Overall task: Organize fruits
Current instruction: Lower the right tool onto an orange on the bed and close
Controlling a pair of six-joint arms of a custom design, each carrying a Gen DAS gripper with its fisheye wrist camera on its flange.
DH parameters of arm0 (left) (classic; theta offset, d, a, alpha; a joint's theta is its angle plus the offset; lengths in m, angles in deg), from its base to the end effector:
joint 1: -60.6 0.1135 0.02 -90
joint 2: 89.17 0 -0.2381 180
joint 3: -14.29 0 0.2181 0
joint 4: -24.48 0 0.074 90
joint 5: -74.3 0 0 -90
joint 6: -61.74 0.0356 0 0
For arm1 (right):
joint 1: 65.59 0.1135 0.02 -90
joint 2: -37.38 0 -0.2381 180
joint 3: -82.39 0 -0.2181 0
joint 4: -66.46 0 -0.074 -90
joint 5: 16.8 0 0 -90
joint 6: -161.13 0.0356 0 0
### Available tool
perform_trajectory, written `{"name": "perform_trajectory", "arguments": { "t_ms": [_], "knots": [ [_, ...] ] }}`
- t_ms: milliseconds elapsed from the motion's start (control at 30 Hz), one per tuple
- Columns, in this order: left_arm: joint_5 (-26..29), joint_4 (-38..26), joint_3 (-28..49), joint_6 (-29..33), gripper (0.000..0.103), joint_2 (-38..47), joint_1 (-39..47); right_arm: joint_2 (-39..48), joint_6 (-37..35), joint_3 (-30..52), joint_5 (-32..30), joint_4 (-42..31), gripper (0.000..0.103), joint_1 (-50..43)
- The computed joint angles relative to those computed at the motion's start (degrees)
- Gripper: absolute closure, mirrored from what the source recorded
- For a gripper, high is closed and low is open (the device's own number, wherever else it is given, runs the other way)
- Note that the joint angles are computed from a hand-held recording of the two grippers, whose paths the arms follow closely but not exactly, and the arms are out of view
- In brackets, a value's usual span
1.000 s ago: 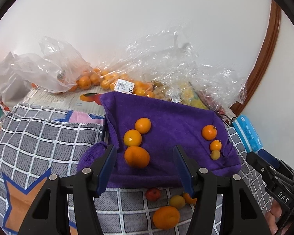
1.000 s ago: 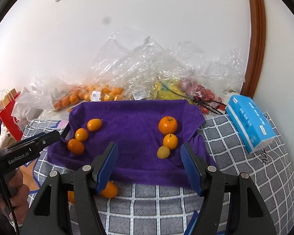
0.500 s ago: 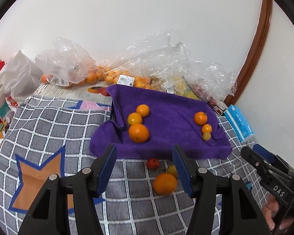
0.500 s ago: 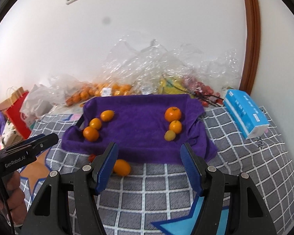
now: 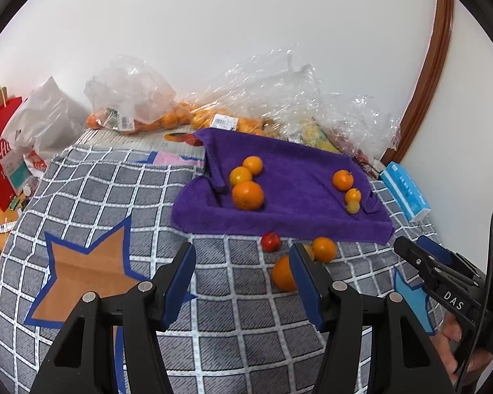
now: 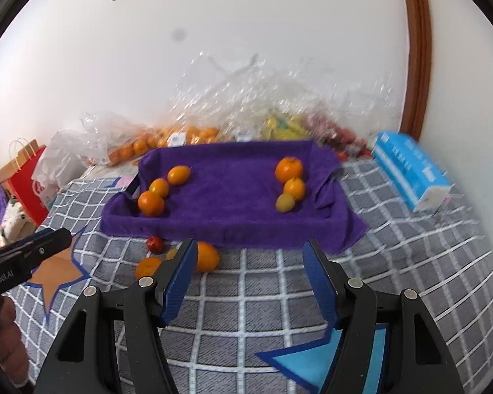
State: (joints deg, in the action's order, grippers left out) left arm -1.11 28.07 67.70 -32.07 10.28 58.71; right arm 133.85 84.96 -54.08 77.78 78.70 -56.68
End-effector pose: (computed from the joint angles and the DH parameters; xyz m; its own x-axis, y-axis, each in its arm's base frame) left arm 0.2901 -0.0185 0.1182 -0.6876 -0.0417 -0.7249 0.1724 0.9605 -0.2187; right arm 0.2586 0.0377 0.1046 -0.6482 0.1396 -0.7486 0.0622 0.9895 0.1307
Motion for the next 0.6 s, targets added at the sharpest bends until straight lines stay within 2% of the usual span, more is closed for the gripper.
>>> {"name": "perform_trajectory", "arguments": {
  "t_ms": [167,333,600],
  "knots": [
    [0.02,1.10,0.67,-0.18,0.047,3.07,1.33,5.75,0.36,2.87,-1.53,0.67,0.039,0.96],
    [1.58,1.03,3.08,0.09,0.047,7.10,2.63,11.53,0.17,6.44,-2.74,1.23,0.050,2.11],
    [2.82,-0.11,6.39,0.65,0.047,10.91,3.55,19.45,-1.50,14.56,-2.84,-1.83,0.060,3.75]
  ]
}}
